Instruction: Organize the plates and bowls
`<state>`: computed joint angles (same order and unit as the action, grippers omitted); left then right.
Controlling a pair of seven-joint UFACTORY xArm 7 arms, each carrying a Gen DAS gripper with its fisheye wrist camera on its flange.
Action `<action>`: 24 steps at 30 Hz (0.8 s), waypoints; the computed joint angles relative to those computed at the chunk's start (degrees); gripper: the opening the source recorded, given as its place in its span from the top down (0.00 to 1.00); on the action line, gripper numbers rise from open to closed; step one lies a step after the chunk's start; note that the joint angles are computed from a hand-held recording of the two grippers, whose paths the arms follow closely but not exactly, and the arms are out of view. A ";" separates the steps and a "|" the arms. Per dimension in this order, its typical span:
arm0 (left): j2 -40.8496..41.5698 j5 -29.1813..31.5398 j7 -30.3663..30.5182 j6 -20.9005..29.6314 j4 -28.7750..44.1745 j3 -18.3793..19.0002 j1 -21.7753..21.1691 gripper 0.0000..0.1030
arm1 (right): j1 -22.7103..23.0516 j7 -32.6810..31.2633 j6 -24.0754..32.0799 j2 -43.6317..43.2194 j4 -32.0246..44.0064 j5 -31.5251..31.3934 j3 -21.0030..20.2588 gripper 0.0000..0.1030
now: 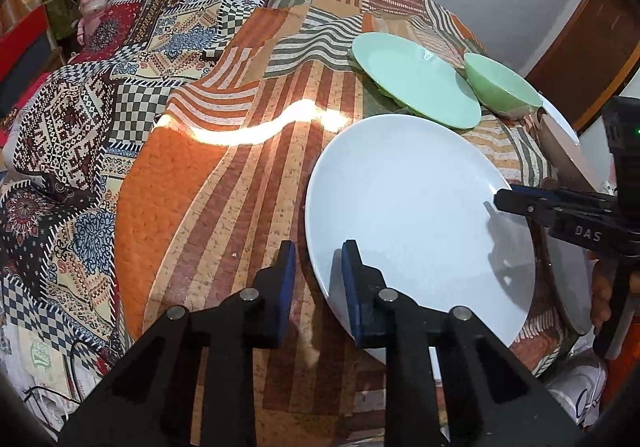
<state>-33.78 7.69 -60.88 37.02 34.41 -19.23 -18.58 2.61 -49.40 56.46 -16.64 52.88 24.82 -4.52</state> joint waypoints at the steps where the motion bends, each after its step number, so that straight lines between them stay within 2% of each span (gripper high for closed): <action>1: -0.12 -0.04 0.07 -0.12 -0.11 0.10 -0.09 0.78 | -0.02 0.07 -0.33 -0.02 -0.18 -0.26 0.15 0.77; 11: -0.53 0.09 -0.84 -0.36 -0.72 0.01 0.65 0.80 | -0.16 -0.33 1.85 0.15 0.21 1.19 -0.45 0.77; 15: -0.50 0.14 -0.66 -0.29 -0.69 0.14 0.36 0.80 | -0.13 -1.00 1.18 -0.02 -0.31 0.73 -0.08 0.76; 18: -0.10 -1.52 0.64 -2.04 -1.34 1.38 -0.99 0.80 | -0.09 -0.78 1.29 0.15 -0.34 0.52 0.17 0.74; 24: 0.23 -1.42 0.37 -1.19 -0.68 0.66 -0.50 0.79 | 0.48 -0.56 -0.50 -0.84 -1.58 0.04 0.34 0.74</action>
<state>-33.55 6.27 -60.51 35.83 33.74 -18.56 -19.07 3.09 -49.96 55.96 -17.48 51.30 24.87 -4.17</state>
